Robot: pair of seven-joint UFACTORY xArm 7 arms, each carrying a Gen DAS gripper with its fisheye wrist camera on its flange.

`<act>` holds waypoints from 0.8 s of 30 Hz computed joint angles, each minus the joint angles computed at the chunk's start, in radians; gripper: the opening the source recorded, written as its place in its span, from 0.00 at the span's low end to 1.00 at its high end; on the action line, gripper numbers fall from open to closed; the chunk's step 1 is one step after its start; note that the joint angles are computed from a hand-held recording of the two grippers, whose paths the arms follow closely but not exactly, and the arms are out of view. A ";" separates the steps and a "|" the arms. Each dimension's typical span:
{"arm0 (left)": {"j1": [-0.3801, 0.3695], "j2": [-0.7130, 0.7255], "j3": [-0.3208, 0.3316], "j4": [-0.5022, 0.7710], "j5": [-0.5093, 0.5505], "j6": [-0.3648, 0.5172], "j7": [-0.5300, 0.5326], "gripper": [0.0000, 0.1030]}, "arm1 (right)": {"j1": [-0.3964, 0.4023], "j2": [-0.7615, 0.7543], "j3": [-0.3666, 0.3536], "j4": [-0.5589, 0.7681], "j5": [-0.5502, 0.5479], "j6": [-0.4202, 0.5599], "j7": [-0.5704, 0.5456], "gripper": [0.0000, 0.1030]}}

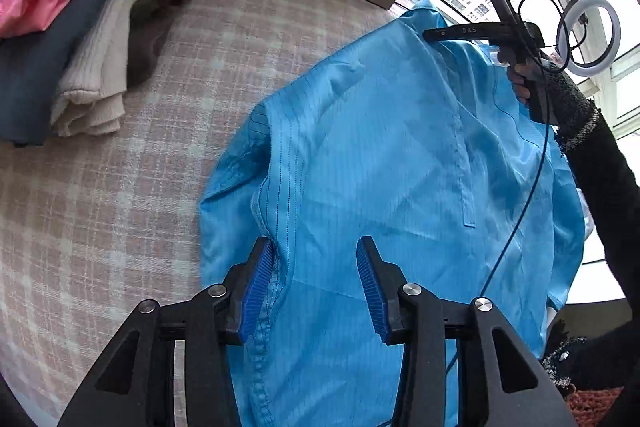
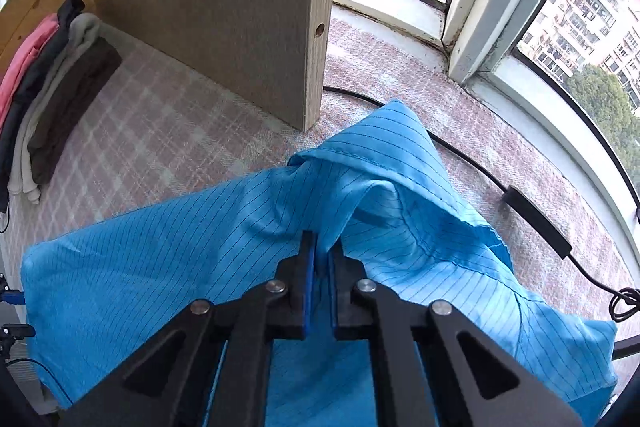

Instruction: Fold clothes

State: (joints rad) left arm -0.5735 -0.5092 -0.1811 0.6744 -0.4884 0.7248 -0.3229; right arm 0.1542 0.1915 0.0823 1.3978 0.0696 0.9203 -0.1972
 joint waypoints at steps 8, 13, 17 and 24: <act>0.041 0.075 0.022 0.041 0.015 0.007 0.040 0.42 | 0.027 -0.010 -0.002 -0.025 -0.105 -0.009 0.027 0.06; 0.060 0.212 0.023 0.131 0.033 0.054 0.105 0.43 | 0.033 -0.015 0.000 -0.036 -0.119 -0.018 0.038 0.06; 0.096 0.268 -0.037 0.202 0.165 0.024 0.061 0.47 | 0.028 -0.017 0.001 -0.034 -0.094 -0.016 0.038 0.06; 0.169 0.233 -0.032 0.163 0.340 -0.056 -0.154 0.44 | 0.018 -0.002 0.003 -0.010 -0.029 -0.083 0.054 0.05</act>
State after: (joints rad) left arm -0.4049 -0.2759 -0.2130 0.8371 -0.1486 0.6693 -0.4774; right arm 0.1724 0.1894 0.0854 1.3875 0.0410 0.8378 -0.1437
